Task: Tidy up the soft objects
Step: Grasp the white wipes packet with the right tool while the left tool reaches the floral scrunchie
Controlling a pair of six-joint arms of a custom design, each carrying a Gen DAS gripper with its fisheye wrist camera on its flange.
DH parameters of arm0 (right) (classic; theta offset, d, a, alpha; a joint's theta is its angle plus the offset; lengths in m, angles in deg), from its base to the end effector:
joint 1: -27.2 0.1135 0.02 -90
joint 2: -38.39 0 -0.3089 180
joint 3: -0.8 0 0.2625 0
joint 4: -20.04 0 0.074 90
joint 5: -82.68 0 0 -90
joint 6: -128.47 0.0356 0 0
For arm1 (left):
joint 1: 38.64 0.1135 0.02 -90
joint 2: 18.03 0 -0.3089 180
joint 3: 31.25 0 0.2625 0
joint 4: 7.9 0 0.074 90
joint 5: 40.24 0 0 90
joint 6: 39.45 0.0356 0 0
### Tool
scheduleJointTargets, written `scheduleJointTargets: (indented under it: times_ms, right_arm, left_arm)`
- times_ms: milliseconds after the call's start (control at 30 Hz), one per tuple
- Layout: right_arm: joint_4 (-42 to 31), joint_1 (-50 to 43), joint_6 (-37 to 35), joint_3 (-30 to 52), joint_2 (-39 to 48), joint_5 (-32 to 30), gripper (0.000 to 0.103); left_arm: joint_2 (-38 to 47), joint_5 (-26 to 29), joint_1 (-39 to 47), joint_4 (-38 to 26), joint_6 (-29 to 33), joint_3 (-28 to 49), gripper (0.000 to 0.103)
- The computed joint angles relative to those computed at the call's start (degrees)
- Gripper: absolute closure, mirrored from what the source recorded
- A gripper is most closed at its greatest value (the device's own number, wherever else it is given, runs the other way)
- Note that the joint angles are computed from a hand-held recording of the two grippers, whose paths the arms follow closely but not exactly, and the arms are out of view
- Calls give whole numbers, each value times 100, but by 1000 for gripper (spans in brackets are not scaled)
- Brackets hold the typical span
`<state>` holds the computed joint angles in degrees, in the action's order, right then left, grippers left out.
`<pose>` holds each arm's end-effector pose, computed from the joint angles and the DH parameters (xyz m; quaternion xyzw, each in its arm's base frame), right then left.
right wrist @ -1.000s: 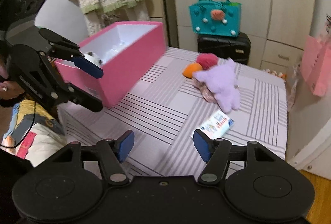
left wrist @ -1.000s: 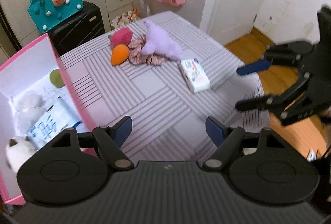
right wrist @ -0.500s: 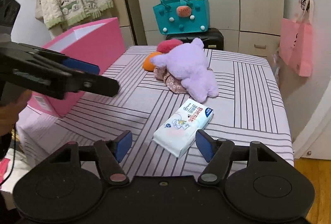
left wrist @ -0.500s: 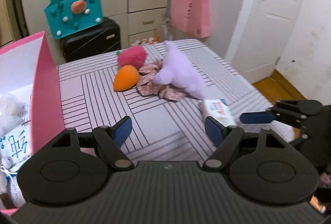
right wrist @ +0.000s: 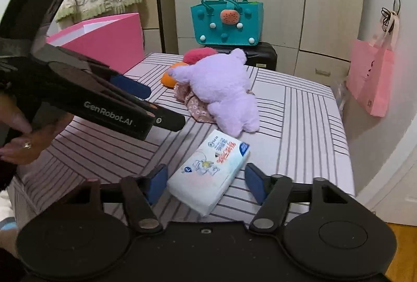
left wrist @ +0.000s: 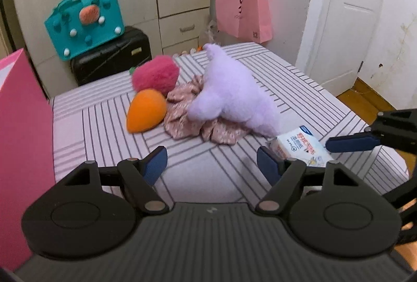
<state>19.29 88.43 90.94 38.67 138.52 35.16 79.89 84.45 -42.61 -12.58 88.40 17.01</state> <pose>0.1376 0.2006 0.0959 0.0151 0.9101 -0.0105 0.4139 0.2906 -0.0405 0.1355 0.4096 0.8163 -0.1863 0.3623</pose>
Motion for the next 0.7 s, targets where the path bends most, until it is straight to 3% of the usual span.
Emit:
scheduleJointTargets:
  times_ms: [167,367,500,700]
  right_arm:
    - [-289,-106,137,-182,-286,-55,54]
    - [-177,-257,95,-341,-395,-87,54]
    - [-70,-274,23,-366,-360,-62,52]
    - [100,-301,-62,-511,-448,-108,48]
  left_arm:
    - [-5,-182,-224,933,-153,-302,29]
    - [144,-553,-582,1655,-134,-417,29]
    - [291,-887,-766,2318,206,-664,29]
    - [377,-913,-805,2765,723,-906,28]
